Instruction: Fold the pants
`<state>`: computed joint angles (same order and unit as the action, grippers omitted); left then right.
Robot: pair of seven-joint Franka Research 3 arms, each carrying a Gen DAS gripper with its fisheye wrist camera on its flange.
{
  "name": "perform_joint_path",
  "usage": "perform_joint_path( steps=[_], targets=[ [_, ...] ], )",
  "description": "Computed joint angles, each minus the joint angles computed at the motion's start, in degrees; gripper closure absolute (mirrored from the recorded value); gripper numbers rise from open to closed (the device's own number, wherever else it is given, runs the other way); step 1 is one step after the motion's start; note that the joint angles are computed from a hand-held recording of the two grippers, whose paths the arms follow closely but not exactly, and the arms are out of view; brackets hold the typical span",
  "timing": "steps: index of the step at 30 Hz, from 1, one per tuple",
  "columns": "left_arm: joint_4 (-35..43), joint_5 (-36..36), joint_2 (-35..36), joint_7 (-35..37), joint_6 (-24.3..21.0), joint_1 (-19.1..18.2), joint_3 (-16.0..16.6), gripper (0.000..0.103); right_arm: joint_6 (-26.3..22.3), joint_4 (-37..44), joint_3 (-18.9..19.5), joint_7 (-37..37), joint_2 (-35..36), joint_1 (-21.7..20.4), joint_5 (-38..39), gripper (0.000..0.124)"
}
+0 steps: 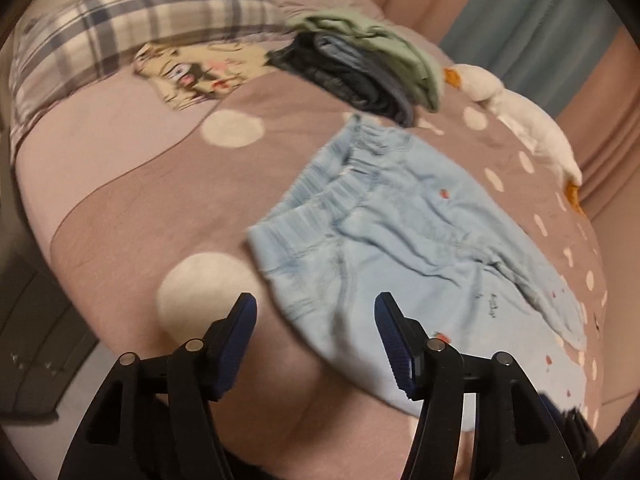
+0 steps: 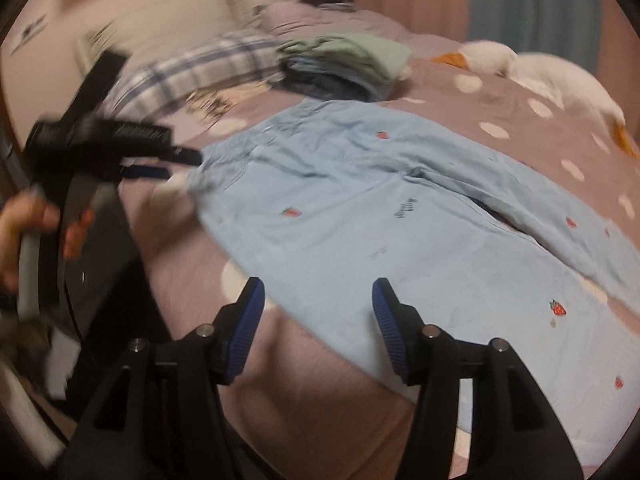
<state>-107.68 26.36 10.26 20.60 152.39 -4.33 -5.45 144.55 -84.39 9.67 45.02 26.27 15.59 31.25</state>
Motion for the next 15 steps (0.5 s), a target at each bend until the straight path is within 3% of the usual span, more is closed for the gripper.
perform_joint_path(
  steps=[4,6,7,8,11,12,13,15],
  targets=[
    [5.2,4.3,3.0,1.8,-2.1,-1.9,0.2,0.043,-0.9,6.8,-4.5,13.8,4.8,3.1,-6.6,0.062],
    [8.1,8.1,4.8,2.3,-3.5,-3.4,0.7,0.031,-1.8,10.1,-5.5,19.7,7.3,3.2,-8.6,0.062],
    [10.1,9.4,6.3,3.6,-4.2,-3.9,0.7,0.013,-2.4,11.8,-6.0,22.3,8.4,3.4,-9.8,0.061],
    [13.1,8.8,8.6,6.7,-6.1,-4.2,0.1,0.004,-3.1,13.4,-7.1,25.7,9.9,4.0,-11.8,0.061],
    [19.1,5.1,14.1,15.9,-10.0,-4.6,-1.5,0.004,-4.7,13.6,-7.7,30.6,11.0,4.2,-16.7,0.061],
    [21.2,3.8,15.9,19.4,-13.0,-4.8,-2.1,0.004,-3.0,10.6,-7.9,29.3,9.5,4.8,-17.8,0.058],
    [22.9,1.8,17.6,23.4,-16.4,-6.8,-0.8,0.004,-1.2,8.7,-7.5,28.2,8.6,4.5,-18.5,0.051],
    [20.1,6.5,16.5,20.8,-14.4,-8.1,-0.1,0.004,1.5,2.3,-6.6,25.4,4.8,4.4,-19.9,0.049]
  ],
)
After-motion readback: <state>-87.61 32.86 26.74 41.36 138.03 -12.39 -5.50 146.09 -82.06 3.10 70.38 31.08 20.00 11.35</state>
